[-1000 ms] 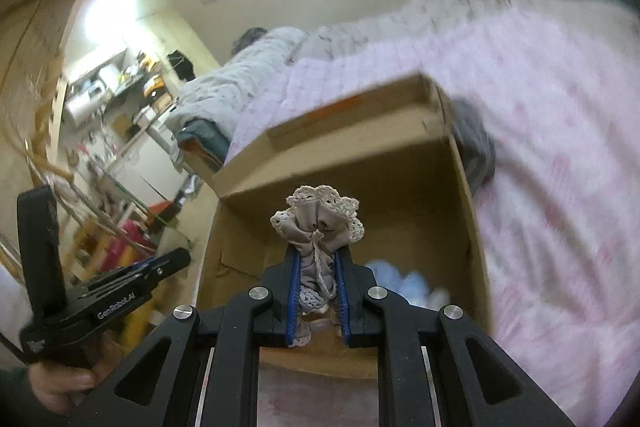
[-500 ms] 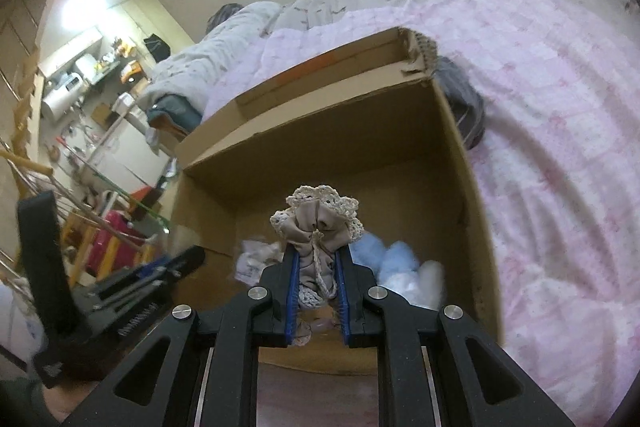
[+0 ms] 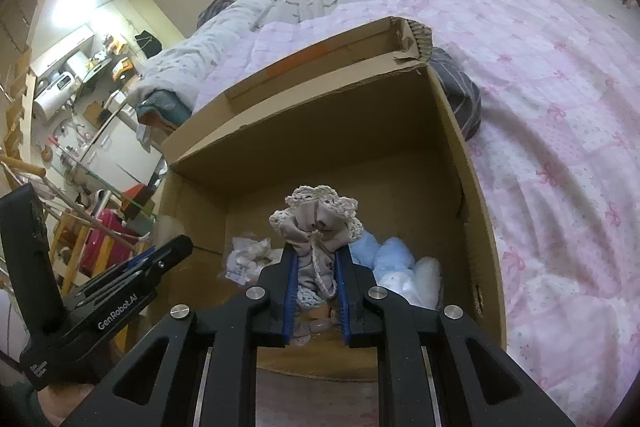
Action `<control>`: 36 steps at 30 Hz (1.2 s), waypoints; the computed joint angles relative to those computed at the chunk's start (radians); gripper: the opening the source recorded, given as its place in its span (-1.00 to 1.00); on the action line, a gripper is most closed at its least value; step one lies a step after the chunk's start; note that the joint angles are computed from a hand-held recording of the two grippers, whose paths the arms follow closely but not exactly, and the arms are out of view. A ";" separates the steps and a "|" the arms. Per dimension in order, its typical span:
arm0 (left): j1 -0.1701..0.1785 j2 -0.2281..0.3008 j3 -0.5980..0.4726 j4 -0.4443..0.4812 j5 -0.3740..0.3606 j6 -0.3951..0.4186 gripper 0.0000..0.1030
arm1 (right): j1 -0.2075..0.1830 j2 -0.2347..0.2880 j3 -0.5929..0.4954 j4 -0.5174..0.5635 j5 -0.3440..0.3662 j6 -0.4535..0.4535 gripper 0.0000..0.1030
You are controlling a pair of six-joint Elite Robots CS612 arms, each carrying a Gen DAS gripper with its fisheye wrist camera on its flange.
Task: Organize soft objects
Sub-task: 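Open both tools to drop the lace scrunchie and beige cone into the box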
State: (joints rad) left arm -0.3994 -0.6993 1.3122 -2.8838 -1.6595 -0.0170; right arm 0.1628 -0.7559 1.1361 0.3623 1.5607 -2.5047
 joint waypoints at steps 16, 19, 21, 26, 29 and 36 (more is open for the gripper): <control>-0.002 -0.009 0.021 -0.069 -0.023 0.002 0.26 | 0.002 0.005 -0.006 0.010 0.004 0.000 -0.66; -0.006 -0.010 0.022 -0.062 -0.011 0.006 0.39 | 0.001 0.007 -0.009 0.012 0.004 0.002 -0.66; -0.009 -0.010 0.021 -0.053 0.007 0.008 0.39 | 0.001 0.005 -0.005 0.005 0.004 0.006 -0.66; -0.011 -0.012 0.024 -0.058 0.034 0.005 0.40 | 0.004 0.001 0.000 -0.007 0.020 -0.001 -0.49; -0.011 -0.012 0.025 -0.062 0.044 0.002 0.40 | 0.004 0.001 0.000 -0.006 0.026 0.003 0.31; -0.003 -0.013 0.020 -0.057 0.025 -0.061 0.40 | 0.005 -0.025 0.038 -0.071 0.048 0.017 0.67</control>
State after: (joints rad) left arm -0.4026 -0.7119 1.3322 -2.9407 -1.6343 -0.0781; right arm 0.1673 -0.7810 1.1741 0.2917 1.6084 -2.4873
